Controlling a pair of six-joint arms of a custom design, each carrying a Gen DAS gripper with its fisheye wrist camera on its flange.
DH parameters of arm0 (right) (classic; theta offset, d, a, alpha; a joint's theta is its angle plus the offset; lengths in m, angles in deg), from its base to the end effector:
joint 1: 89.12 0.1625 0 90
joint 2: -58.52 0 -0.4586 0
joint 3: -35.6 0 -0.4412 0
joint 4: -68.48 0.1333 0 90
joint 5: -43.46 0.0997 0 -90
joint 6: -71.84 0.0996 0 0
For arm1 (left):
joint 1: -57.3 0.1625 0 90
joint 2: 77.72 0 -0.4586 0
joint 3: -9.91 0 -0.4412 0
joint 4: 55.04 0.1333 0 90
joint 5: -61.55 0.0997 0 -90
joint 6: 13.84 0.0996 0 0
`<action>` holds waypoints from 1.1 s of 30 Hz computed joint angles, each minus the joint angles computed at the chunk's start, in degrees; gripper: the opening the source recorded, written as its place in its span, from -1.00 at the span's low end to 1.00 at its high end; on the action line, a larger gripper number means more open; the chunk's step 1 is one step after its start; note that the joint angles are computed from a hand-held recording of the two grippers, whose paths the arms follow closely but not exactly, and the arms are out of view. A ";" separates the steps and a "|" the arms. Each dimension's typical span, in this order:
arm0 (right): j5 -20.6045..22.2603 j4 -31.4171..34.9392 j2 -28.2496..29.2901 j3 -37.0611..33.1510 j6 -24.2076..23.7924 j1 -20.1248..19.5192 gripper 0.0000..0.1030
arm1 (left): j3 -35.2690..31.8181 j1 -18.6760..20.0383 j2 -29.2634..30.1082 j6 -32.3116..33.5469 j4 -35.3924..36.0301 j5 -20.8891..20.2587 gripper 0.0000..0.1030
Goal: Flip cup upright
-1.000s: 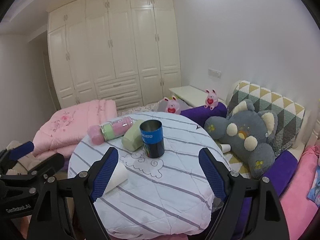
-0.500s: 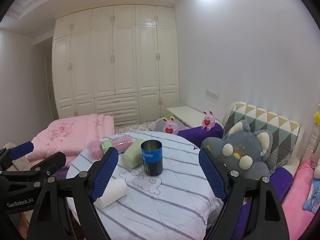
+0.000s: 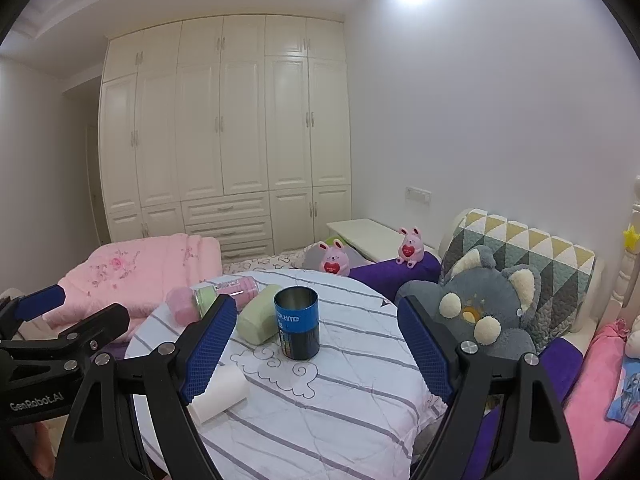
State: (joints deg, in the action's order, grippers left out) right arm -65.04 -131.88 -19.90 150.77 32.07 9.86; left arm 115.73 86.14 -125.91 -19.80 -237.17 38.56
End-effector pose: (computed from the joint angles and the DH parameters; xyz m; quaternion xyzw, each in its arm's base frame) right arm 0.1885 -0.5415 0.4168 0.2384 -0.7596 0.5359 0.2811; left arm -0.4575 -0.5088 0.1561 0.2239 0.7816 -0.4975 0.3026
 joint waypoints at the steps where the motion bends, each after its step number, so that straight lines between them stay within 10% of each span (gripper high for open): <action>1: -0.01 -0.05 0.09 -0.05 0.01 0.00 0.63 | -0.12 0.00 0.18 0.34 -0.30 0.01 0.99; 33: -2.22 5.45 4.04 -6.64 2.11 0.45 0.63 | -7.75 2.39 2.40 9.60 0.47 -3.18 0.99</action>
